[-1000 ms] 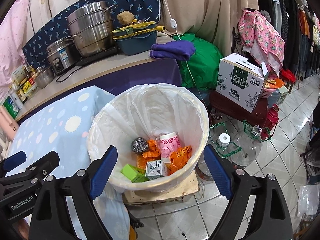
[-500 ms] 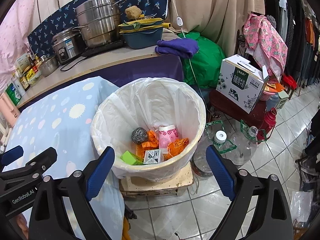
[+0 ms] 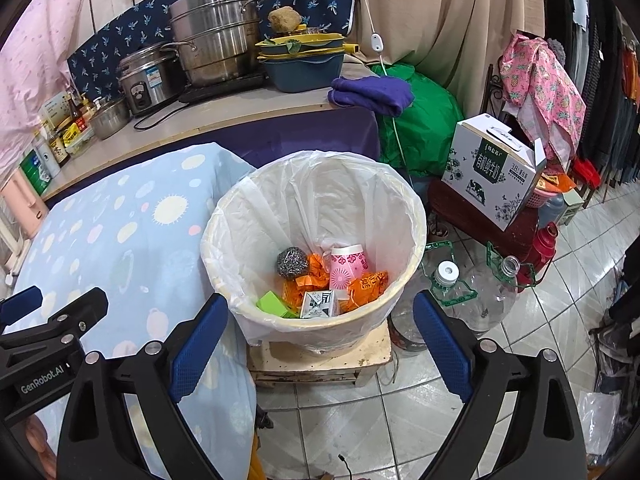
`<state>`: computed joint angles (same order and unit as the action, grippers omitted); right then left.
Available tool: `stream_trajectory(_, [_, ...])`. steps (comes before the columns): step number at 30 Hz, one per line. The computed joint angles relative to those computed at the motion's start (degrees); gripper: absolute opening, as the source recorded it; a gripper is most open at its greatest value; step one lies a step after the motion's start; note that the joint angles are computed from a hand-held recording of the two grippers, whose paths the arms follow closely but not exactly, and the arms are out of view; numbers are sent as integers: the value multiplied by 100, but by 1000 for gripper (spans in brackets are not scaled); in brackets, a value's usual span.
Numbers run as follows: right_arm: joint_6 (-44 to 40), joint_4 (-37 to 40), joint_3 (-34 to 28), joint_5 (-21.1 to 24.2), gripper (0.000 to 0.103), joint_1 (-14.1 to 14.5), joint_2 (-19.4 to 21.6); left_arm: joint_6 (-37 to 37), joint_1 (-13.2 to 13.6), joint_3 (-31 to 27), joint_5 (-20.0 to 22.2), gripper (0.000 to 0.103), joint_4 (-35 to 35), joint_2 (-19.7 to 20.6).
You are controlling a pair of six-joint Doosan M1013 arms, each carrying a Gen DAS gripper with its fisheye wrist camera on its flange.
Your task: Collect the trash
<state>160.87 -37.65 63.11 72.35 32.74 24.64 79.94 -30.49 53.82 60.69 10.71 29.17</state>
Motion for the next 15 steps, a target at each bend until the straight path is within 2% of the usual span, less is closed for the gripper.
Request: stream_trajectory(15, [-109, 132, 4, 20, 90, -29, -11, 10, -8, 34, 76, 95, 61, 40])
